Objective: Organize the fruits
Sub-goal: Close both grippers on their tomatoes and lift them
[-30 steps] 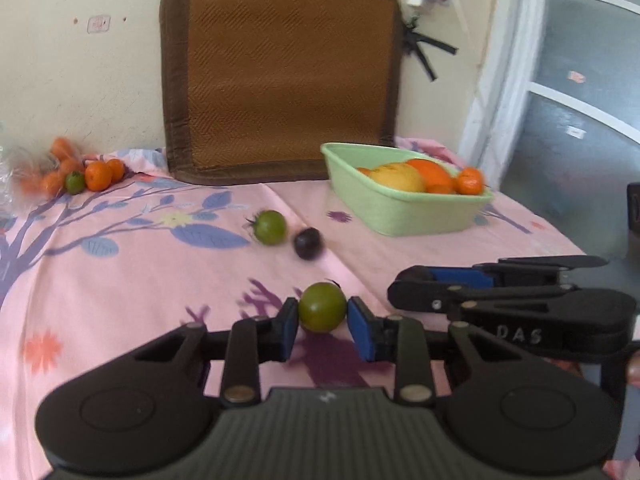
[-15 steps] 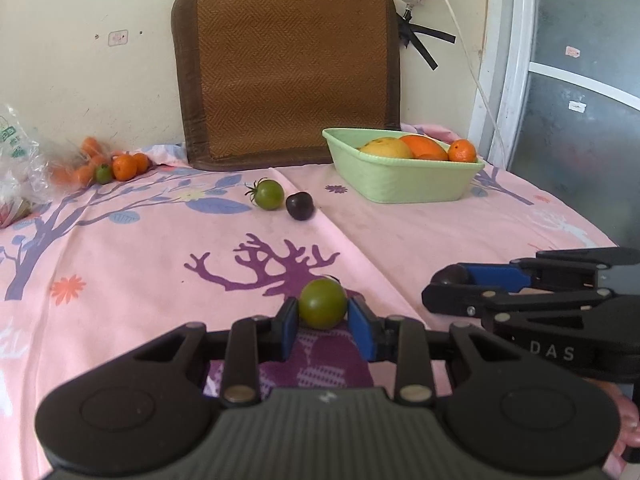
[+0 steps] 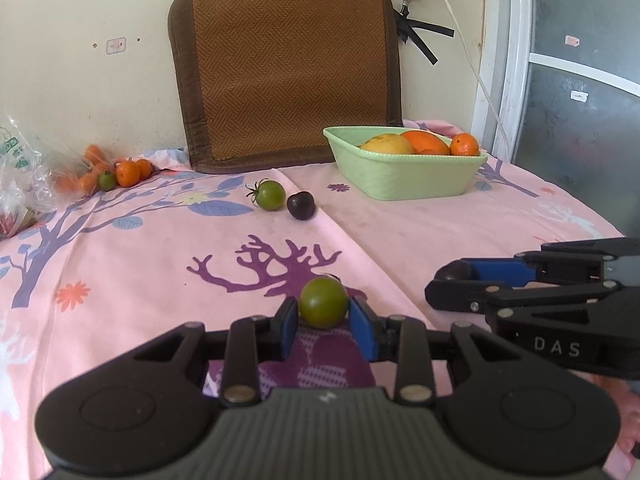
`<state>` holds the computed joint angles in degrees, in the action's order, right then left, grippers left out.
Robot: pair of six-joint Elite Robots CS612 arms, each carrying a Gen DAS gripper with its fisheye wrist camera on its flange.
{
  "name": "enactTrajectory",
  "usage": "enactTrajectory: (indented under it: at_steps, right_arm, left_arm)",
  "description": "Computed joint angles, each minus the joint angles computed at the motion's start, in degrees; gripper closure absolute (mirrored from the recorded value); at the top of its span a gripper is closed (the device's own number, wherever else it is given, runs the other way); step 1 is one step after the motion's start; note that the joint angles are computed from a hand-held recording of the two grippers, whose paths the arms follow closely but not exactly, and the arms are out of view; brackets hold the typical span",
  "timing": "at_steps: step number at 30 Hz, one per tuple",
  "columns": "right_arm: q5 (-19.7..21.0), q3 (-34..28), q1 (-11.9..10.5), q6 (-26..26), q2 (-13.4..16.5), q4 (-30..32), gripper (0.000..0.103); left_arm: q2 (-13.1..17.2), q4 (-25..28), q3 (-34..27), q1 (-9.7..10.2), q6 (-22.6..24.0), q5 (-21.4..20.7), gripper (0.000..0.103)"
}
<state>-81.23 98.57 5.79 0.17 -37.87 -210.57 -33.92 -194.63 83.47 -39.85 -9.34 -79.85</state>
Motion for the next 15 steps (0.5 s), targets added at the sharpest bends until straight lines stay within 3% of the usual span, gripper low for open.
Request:
enactTrajectory:
  at_steps: [15]
  right_arm:
    - [0.1, 0.0, 0.0, -0.1, 0.1, 0.0, 0.069]
  left_arm:
    - [0.0, 0.1, 0.0, -0.01, -0.1, 0.3, 0.07]
